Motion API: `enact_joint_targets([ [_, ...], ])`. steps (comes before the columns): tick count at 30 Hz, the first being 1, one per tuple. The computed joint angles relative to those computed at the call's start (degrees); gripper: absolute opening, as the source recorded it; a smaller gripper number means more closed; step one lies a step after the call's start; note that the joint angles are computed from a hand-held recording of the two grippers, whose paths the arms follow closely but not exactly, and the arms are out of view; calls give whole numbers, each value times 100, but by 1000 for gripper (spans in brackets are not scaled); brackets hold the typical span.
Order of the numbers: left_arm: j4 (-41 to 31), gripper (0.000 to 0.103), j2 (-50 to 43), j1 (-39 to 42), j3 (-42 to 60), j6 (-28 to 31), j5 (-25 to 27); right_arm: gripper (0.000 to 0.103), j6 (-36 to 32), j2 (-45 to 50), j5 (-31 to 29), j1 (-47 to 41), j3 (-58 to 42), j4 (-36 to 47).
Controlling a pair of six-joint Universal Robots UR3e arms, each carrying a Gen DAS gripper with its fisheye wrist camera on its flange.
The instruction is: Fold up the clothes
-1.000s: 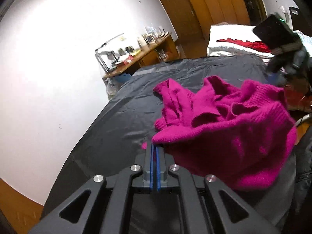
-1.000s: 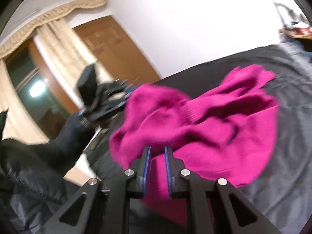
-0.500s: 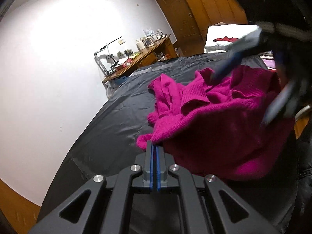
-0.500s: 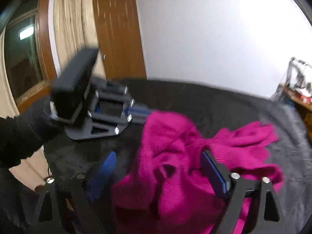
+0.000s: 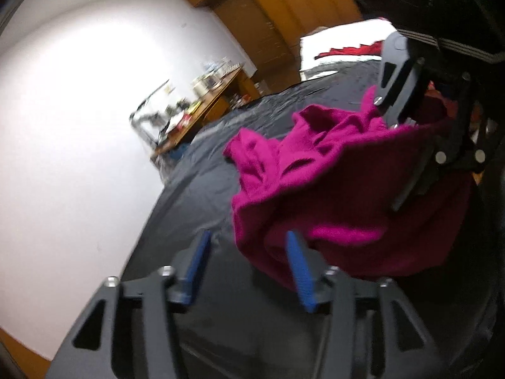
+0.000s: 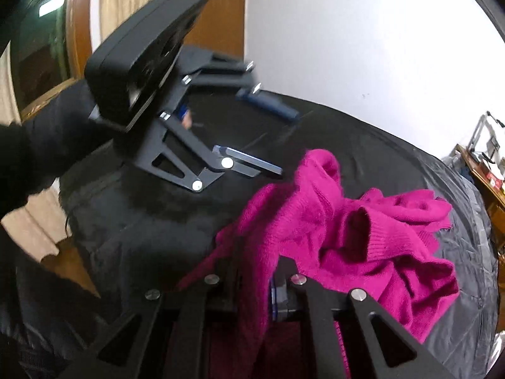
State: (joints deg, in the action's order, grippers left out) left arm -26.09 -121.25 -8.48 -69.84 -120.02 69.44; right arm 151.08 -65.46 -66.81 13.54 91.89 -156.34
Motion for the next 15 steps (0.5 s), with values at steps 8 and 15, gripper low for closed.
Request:
enact_joint_targets([
  [8, -223, 70, -31, -437, 71, 2043, 339, 14, -507, -338, -234, 362, 392, -17],
  [15, -457, 46, 242, -675, -147, 3228, 419, 14, -1085, -450, -464, 636, 502, 280],
])
